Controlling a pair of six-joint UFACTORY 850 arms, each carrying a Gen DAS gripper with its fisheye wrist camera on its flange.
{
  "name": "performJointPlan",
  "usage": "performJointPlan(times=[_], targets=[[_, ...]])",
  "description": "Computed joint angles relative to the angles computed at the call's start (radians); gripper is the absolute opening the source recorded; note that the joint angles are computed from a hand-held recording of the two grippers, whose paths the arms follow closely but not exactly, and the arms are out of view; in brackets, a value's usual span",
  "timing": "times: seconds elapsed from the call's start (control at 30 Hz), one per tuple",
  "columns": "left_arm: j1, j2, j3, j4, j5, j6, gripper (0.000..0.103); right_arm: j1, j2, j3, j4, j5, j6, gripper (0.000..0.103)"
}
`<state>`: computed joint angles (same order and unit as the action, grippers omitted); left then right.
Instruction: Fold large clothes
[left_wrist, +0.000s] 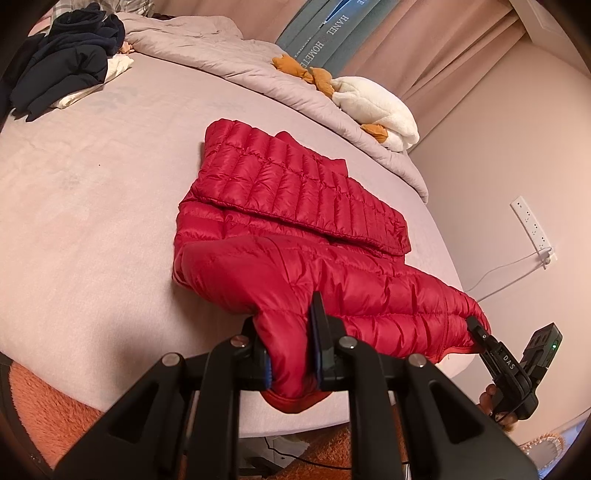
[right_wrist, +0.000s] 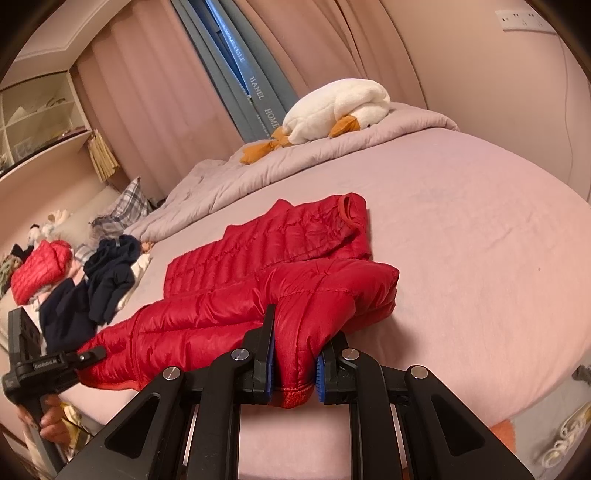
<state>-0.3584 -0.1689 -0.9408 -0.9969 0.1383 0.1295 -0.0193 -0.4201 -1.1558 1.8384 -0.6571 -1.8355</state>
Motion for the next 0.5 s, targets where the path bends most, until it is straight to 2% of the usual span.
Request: performJointPlan(times=[0.23, 0.5], targets=[[-0.006, -0.005, -0.007, -0.141, 0.008, 0.134, 0.015, -0.001, -0.002, -0.003, -0.003, -0.004, 0.006, 0.016], [-0.009, -0.011, -0.013, -0.188, 0.02, 0.177, 0.015, 0.0, -0.006, -0.01, -0.008, -0.008, 0.015, 0.016]])
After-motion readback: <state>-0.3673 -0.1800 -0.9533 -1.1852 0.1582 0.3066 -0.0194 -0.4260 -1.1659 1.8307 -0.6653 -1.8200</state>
